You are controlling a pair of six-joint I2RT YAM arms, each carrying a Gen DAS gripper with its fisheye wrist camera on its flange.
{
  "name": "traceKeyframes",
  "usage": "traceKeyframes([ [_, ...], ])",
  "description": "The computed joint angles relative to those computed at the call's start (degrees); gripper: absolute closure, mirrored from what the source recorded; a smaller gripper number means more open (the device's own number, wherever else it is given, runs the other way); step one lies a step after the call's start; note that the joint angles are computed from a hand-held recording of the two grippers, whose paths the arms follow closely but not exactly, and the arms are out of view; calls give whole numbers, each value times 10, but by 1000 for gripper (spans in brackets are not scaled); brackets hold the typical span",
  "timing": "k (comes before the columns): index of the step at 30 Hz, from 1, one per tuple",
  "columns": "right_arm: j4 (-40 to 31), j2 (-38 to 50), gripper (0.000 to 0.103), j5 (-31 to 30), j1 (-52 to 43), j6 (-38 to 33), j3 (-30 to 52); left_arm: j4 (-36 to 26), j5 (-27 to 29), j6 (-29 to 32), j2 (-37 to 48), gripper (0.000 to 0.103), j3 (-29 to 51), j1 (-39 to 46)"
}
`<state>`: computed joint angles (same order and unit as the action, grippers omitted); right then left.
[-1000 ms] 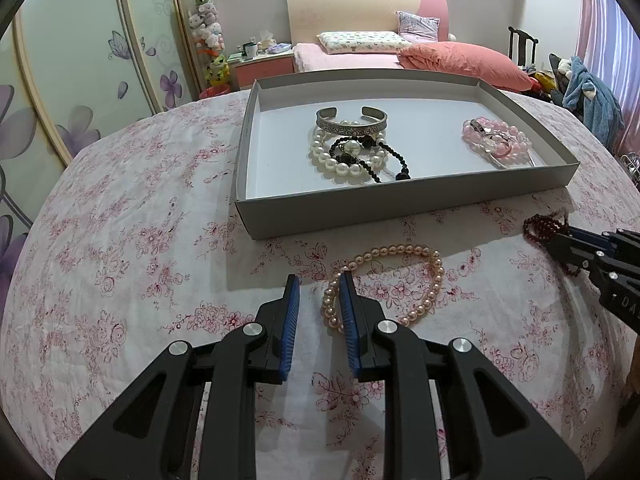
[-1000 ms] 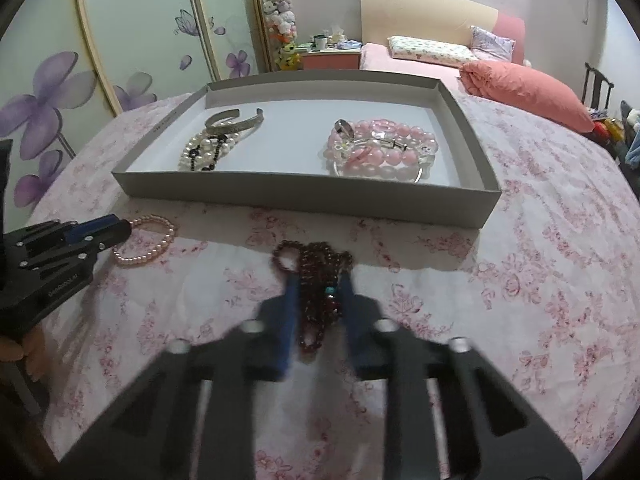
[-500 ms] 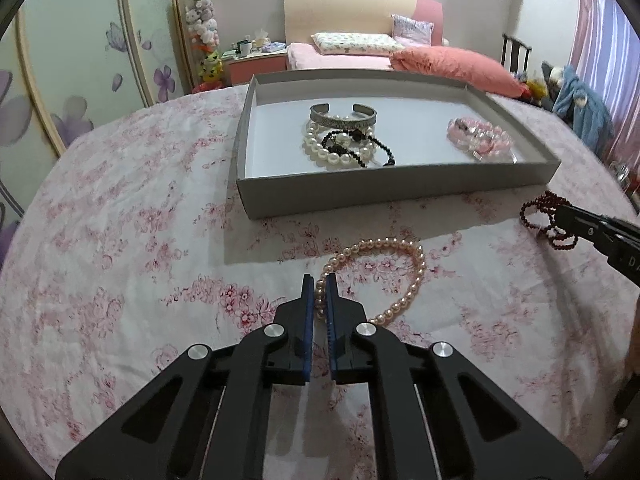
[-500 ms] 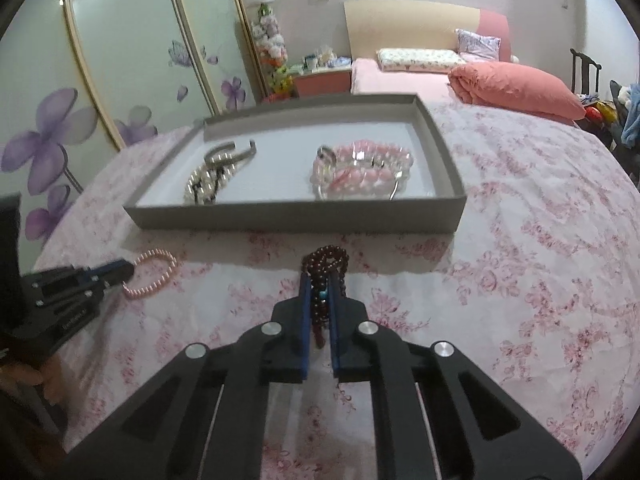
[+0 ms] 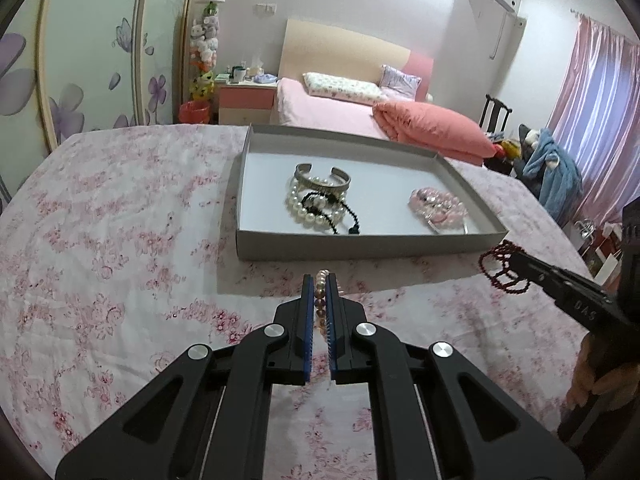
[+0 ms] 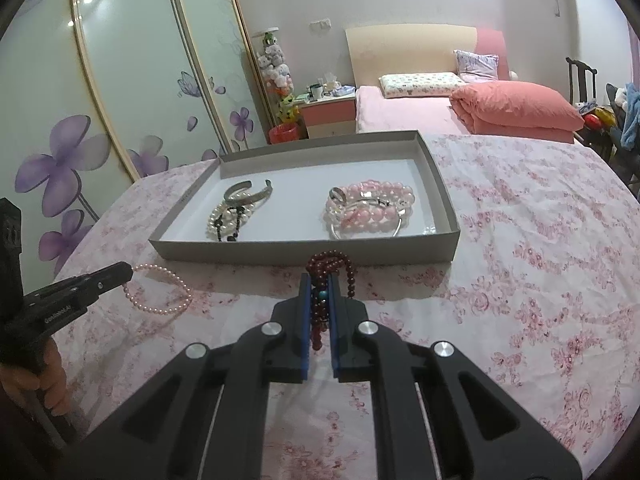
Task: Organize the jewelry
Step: 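Carry the garnet bracelet and pink pearl bracelet over the grey tray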
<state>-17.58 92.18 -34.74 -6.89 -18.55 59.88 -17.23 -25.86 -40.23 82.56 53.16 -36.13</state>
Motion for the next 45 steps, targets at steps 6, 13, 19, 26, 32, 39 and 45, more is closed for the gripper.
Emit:
traceKeyframes([
  [6, 15, -20, 94, -8, 2, 9, -17, 8, -14, -13, -15, 96, -5, -8],
  [13, 40, -45, 94, -22, 5, 25, -37, 9, -46, -27, -24, 96, -8, -24],
  [19, 67, -71, 94, -28, 10, 36, -58, 4, -75, -35, -22, 96, 0, -35],
  [26, 105, -93, 94, -27, 16, 58, -72, -18, -124, -41, -22, 96, 19, -51],
  [32, 139, -112, 94, -20, 25, 74, -80, -22, -147, -34, -12, 96, 44, -56],
  [39, 180, -114, 94, -1, 42, 96, -78, -15, -169, -2, 12, 96, 78, -61],
  [45, 220, -96, 94, 11, 51, 121, -64, -5, -177, 34, 36, 96, 114, -51],
])
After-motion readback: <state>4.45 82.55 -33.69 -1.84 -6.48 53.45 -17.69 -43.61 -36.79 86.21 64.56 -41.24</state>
